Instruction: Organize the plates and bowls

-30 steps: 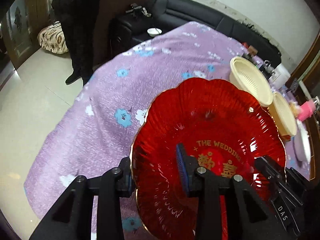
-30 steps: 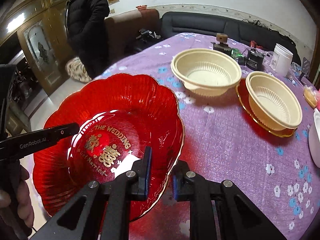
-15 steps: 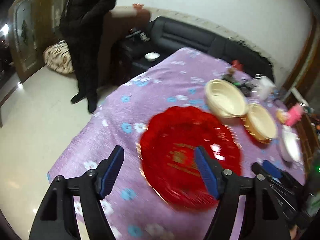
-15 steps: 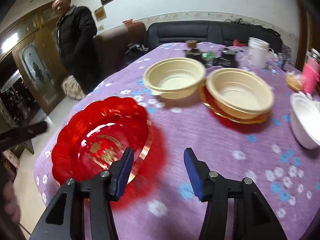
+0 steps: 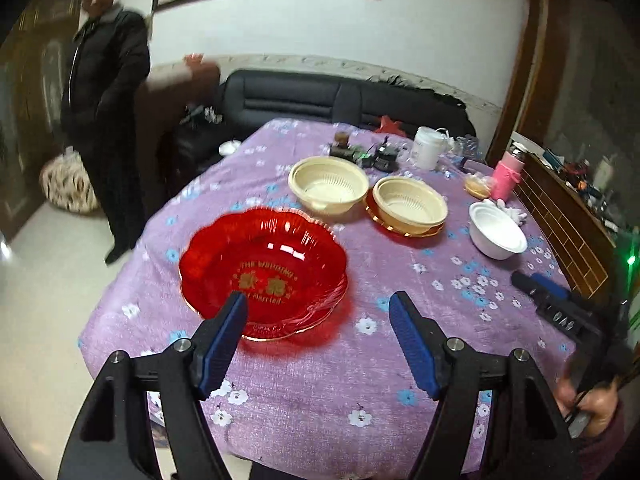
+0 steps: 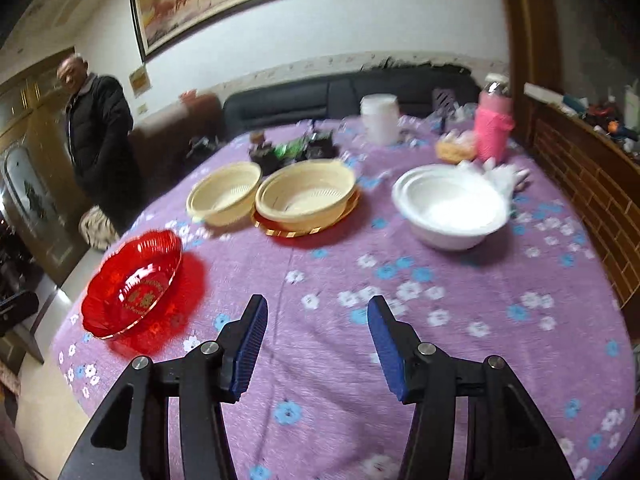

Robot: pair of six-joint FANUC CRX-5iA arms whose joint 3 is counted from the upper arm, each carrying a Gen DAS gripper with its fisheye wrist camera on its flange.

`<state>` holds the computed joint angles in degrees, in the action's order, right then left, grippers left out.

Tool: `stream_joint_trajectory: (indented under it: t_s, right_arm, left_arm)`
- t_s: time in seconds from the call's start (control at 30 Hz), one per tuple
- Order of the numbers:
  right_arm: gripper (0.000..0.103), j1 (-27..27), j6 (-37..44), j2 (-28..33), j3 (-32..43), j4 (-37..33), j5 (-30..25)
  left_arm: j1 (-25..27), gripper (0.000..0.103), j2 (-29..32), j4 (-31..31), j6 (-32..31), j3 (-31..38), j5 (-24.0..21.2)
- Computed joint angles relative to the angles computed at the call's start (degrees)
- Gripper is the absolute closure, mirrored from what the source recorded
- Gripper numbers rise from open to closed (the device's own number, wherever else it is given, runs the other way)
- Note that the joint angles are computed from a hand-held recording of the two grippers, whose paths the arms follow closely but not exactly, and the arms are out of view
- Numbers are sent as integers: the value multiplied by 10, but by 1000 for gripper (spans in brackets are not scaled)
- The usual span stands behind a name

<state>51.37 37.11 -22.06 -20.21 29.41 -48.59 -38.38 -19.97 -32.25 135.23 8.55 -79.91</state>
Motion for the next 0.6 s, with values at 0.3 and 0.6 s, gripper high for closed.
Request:
stream_joint_trajectory:
  t_s: [0.3,0.6]
  right_arm:
    - [47,-1,22,-38,90,120,-6]
    - [28,-50,128,130,437,98,-35]
  left_arm:
    - [-24,28,0,-65,-78,142,-29]
    - [47,10,147,-146,-240,437,-145]
